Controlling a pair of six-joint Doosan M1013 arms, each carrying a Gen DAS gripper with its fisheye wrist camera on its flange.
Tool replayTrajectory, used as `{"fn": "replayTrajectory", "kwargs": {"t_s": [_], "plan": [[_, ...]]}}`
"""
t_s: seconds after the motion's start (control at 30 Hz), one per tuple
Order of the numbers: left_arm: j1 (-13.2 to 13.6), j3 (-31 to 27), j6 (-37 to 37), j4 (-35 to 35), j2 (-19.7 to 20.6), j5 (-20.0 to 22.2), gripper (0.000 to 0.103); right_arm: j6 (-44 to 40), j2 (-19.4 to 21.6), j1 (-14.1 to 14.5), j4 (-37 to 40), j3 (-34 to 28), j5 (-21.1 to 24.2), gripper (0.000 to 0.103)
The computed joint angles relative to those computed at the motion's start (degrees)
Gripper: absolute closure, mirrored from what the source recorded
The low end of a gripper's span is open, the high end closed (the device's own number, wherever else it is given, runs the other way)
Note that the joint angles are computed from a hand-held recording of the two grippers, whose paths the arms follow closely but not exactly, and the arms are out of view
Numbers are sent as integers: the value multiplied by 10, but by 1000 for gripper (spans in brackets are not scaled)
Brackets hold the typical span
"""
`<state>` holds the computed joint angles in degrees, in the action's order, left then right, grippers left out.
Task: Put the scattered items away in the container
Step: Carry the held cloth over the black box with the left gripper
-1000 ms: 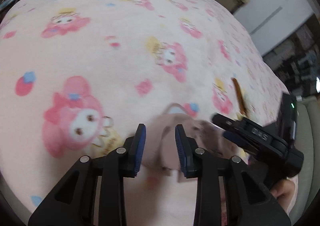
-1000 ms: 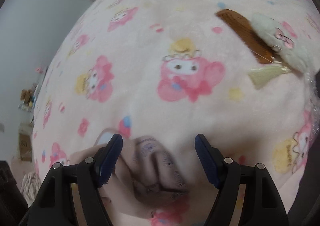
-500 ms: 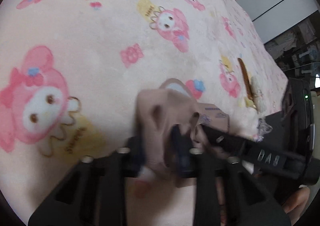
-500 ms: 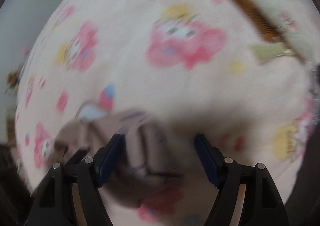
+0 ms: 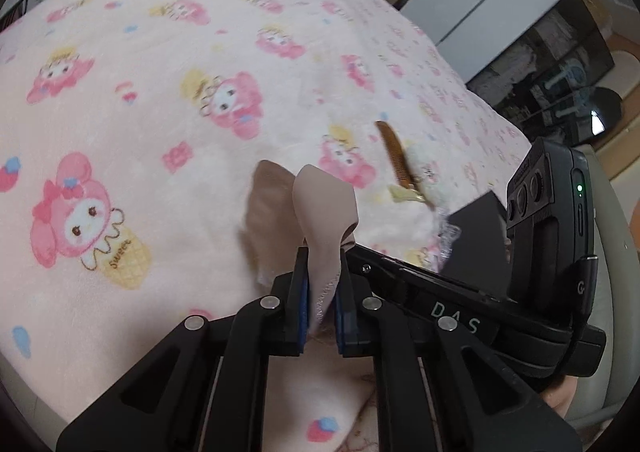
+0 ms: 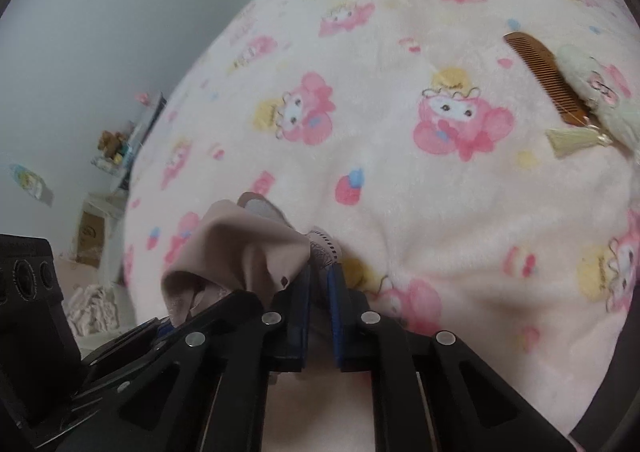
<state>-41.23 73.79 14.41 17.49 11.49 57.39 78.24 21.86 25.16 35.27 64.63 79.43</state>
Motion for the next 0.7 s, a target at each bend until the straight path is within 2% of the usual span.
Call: {"fn": "replayTrajectory", "kwargs": {"t_s": [0.17, 0.23, 0.47, 0.7], "plan": [[-17, -47, 41, 9, 18, 1, 95, -23, -42, -24, -19, 18, -37, 96], [-25, -72, 63, 9, 30, -1, 97, -32, -57, -44, -33, 22, -30, 96], [-42, -168, 142, -12, 78, -4, 97, -26, -93, -104, 10, 41, -37, 96], [-63, -331, 249, -48, 167, 23, 97, -20, -127, -178, 54, 59, -78, 96]]}}
